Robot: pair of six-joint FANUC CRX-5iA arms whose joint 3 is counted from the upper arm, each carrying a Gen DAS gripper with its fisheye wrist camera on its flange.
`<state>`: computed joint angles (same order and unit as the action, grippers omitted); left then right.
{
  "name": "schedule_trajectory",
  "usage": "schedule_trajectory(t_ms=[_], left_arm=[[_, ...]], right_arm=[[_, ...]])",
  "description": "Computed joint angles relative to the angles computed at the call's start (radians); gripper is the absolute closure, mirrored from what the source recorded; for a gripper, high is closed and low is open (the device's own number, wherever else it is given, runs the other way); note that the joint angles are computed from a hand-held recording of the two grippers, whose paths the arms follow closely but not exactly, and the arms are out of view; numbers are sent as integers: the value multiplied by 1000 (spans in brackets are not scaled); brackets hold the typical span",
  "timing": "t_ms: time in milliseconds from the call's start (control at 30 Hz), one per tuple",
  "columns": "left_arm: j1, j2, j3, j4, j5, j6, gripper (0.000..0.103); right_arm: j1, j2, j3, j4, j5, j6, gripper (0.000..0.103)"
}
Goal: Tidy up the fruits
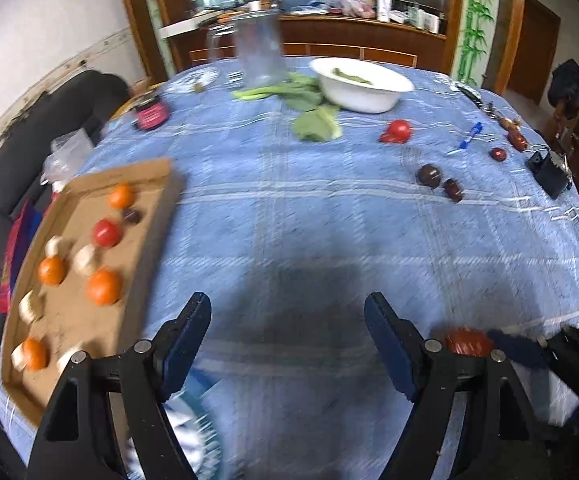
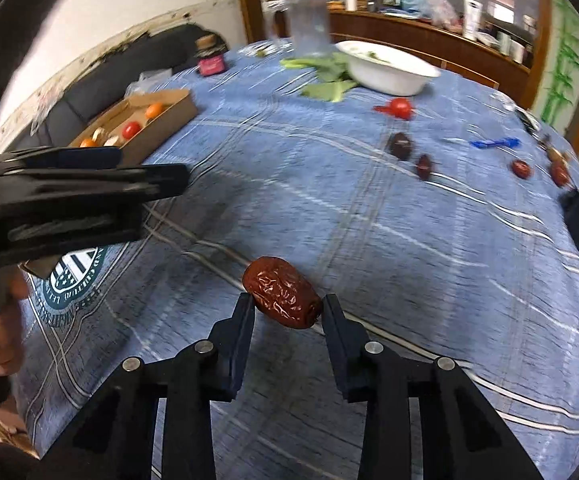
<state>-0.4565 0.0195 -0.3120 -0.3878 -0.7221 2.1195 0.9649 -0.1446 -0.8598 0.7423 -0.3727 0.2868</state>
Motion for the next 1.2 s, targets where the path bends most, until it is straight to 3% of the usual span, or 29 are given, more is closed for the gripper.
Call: schedule_trajectory(t_ms=[133,233,533,633,700,767,833,1000,1067,1100,1133,1200], left_arm=[[-27,126,112,29,43,-15,25],[-31,228,209,71,53,-32,25],[-43,405,400,94,-2,73,25],[-32,411,381,119,43,71,27],[-10,399,332,204,117,-7,39],[3,381,275,306,189,-123,70],[-4,374,255,332,213,-199,83],[10,360,198,440,261,-347,82],[21,375,213,463,233,-354,52],[19,380,230,410,222,-297,46],[23,378,223,408,236,-292,42],[29,377,212,435,252,-327,45]], right_arm=[[-27,-91,-82,99,-98,-75,66],[-48,-114,-102,100,-161,-56,66],[-124,-149,-130,-8,-89,47,65],[-144,-135,-123,-15,-50,66,65],[-148,-123,-112,-36,-39,85,65],[-146,-119,-110,-35,-37,78,65],[-144,-116,-107,-44,-38,79,65],[-138,-120,-104,-45,-57,72,65],[-138,-121,-101,-56,-64,76,65],[-137,-120,-99,-66,-65,80,65],[-134,-122,-97,-79,-68,88,65],[-134,-121,-95,-79,-72,87,65]])
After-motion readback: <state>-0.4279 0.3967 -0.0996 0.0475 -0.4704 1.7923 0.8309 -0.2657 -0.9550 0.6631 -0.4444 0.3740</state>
